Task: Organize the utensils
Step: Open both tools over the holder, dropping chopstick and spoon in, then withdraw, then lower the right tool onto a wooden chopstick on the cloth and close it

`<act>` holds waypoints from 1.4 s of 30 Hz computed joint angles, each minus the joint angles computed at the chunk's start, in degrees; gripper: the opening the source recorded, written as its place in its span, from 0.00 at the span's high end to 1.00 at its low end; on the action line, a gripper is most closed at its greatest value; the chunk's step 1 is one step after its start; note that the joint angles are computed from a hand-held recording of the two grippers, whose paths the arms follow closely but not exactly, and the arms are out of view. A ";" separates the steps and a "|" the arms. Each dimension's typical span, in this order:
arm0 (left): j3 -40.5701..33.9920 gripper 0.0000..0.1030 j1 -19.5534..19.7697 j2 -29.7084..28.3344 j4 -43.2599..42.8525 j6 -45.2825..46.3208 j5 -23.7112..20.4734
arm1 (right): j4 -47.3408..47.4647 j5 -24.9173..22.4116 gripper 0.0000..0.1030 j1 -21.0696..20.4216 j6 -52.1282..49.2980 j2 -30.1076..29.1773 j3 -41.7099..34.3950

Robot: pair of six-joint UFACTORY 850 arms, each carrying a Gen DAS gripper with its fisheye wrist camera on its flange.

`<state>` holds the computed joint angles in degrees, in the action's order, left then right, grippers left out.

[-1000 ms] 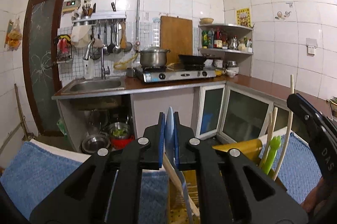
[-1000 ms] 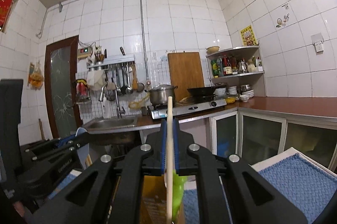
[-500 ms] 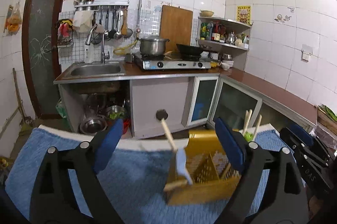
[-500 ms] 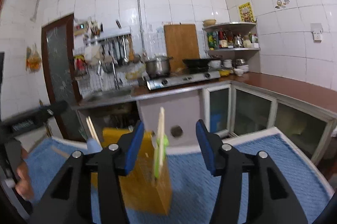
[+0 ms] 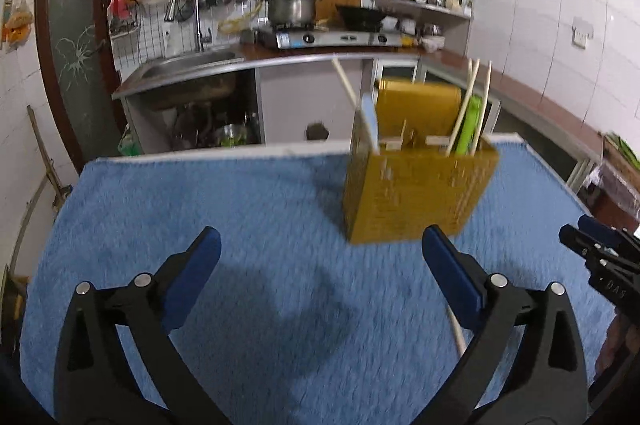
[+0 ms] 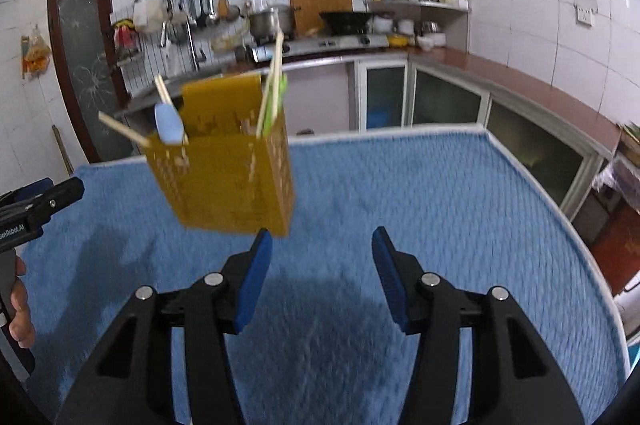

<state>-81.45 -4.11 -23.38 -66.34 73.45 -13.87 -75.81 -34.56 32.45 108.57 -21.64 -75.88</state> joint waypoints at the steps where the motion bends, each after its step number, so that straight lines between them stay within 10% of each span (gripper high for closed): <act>1: 1.08 0.05 0.20 0.25 0.40 -0.07 0.16 | 0.18 0.29 0.50 0.26 0.40 -0.07 0.49; 19: 3.17 0.05 1.68 -2.87 13.84 -13.75 2.31 | 22.77 2.00 0.51 2.03 -25.07 -16.10 -16.07; 21: 3.43 0.05 1.71 -2.79 13.79 -13.40 2.35 | 27.56 1.44 0.64 1.68 -29.62 -17.73 -18.20; 29: 3.18 0.05 1.07 -3.18 17.36 -17.62 1.51 | 32.06 2.25 0.90 1.08 -32.69 -18.38 -19.76; 42: 4.94 0.05 -1.87 -1.44 21.87 -19.45 -3.39 | 29.52 10.15 0.94 -4.99 -22.91 -11.99 -12.65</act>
<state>-76.51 -5.97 -24.82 -44.47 54.00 -17.26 -46.29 -24.41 27.46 85.66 -33.64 -88.54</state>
